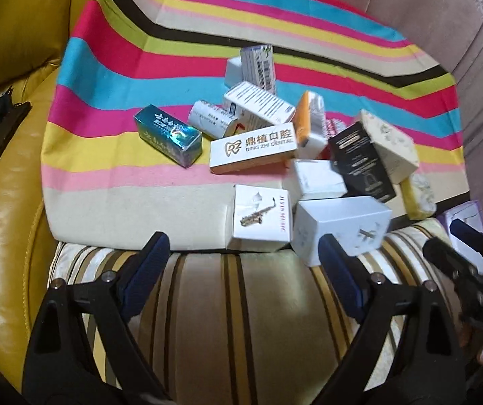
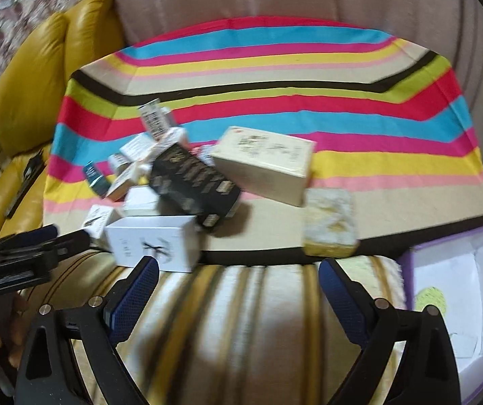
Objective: Organize objects
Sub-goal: 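Grasp the white box with black X logo with the right gripper while the left grasps the saxophone box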
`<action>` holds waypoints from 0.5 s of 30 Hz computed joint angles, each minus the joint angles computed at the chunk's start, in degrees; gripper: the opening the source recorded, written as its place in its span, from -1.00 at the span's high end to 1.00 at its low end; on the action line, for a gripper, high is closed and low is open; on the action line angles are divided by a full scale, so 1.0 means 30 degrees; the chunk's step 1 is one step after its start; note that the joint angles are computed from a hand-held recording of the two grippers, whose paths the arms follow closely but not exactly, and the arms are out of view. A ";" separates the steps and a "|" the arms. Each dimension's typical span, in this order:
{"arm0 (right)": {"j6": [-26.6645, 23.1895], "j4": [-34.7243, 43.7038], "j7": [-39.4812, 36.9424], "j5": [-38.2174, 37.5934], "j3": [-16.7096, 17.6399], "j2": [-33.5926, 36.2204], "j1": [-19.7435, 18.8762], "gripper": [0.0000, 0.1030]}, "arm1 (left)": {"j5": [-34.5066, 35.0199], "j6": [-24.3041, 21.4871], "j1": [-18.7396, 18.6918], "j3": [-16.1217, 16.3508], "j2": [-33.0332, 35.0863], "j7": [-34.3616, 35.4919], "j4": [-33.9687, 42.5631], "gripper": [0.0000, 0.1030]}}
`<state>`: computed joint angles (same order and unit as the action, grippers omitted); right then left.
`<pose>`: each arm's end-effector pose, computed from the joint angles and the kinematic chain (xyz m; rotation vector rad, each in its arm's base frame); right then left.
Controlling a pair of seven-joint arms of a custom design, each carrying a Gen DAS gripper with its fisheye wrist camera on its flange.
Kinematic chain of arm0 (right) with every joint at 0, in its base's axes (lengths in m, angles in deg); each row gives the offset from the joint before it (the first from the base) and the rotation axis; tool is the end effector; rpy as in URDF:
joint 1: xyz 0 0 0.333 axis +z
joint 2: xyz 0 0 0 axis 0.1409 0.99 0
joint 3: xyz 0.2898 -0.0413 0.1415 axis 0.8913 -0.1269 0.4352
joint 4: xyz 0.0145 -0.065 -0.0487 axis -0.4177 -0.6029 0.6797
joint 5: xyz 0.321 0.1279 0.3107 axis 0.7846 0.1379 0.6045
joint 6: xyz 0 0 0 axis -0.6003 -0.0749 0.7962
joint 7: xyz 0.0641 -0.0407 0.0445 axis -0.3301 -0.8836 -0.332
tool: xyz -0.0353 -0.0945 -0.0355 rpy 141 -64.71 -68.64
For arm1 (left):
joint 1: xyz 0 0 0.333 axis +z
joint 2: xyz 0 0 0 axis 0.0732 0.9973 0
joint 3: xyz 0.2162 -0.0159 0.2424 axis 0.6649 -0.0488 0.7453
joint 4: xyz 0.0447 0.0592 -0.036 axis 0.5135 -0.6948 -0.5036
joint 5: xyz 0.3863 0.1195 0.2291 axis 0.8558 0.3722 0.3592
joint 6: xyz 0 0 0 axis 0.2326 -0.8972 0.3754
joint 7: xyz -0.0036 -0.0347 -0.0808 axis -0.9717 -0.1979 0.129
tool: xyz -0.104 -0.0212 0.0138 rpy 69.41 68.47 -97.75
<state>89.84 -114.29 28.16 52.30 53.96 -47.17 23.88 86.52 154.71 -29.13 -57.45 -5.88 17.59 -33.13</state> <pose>0.7139 0.2598 0.4794 -2.1795 1.2967 -0.2451 0.6625 -0.5189 0.4529 -2.2995 1.5336 -0.6029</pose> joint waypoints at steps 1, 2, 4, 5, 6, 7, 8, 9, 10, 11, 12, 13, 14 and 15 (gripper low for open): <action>-0.0092 0.0032 -0.0155 -0.0034 0.0092 0.0013 0.0076 -0.88 | -0.0129 -0.0141 0.0073 -0.0053 0.0191 0.0248 0.0268 -0.64; -0.0112 0.0037 -0.0230 -0.0072 0.0129 0.0021 0.0141 -0.89 | -0.0328 -0.0289 0.0161 -0.0130 0.0460 0.0596 0.0611 -0.62; -0.0246 0.0089 -0.0354 -0.0272 0.0186 0.0061 0.0326 -0.90 | -0.0697 -0.0452 0.0274 -0.0213 0.0803 0.1124 0.0999 -0.59; -0.0371 0.0202 -0.0338 -0.0408 0.0194 0.0149 0.0435 -0.90 | -0.0948 -0.0521 0.0356 -0.0273 0.1055 0.1448 0.1271 -0.53; -0.0510 0.0301 -0.0344 -0.0509 0.0202 0.0224 0.0514 -0.91 | -0.1140 -0.0351 0.0432 -0.0301 0.1110 0.1651 0.1268 -0.47; -0.0612 0.0402 -0.0340 -0.0590 0.0216 0.0306 0.0595 -0.91 | -0.1330 -0.0139 0.0504 -0.0324 0.1133 0.1789 0.1193 -0.31; -0.0694 0.0511 -0.0329 -0.0706 0.0221 0.0389 0.0685 -0.91 | -0.1499 -0.0071 0.0538 -0.0310 0.1135 0.1795 0.1116 -0.09; -0.0739 0.0552 -0.0314 -0.0814 0.0208 0.0415 0.0750 -0.91 | -0.1734 0.0164 0.0639 -0.0340 0.1015 0.1713 0.0807 0.03; -0.0784 0.0667 -0.0193 -0.1054 0.0169 0.0506 0.0884 -0.92 | -0.1824 0.0461 0.0687 -0.0320 0.0838 0.1590 0.0459 0.08; -0.0918 0.0812 -0.0074 -0.1324 0.0135 0.0615 0.1020 -0.93 | -0.1759 0.0740 0.0637 -0.0242 0.0592 0.1322 0.0096 0.09; -0.1067 0.0958 0.0020 -0.1526 0.0117 0.0725 0.1121 -0.93 | -0.1614 0.0992 0.0578 -0.0129 0.0291 0.0940 -0.0349 0.09; -0.1197 0.1105 0.0091 -0.1703 0.0119 0.0836 0.1223 -0.93 | -0.1444 0.1188 0.0525 -0.0035 0.0011 0.0535 -0.0752 0.09; -0.1247 0.1222 0.0214 -0.1859 0.0117 0.0931 0.1332 -0.94 | -0.1163 0.1481 0.0444 0.0100 -0.0397 -0.0075 -0.1335 0.10; -0.1326 0.1369 0.0331 -0.1927 0.0134 0.1037 0.1407 -0.94 | -0.0861 0.1820 0.0401 0.0187 -0.0820 -0.0648 -0.1949 0.10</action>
<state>85.87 -110.18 29.15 46.52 54.36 -44.06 28.10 83.94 160.17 -27.93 -56.89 -8.34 15.64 -38.97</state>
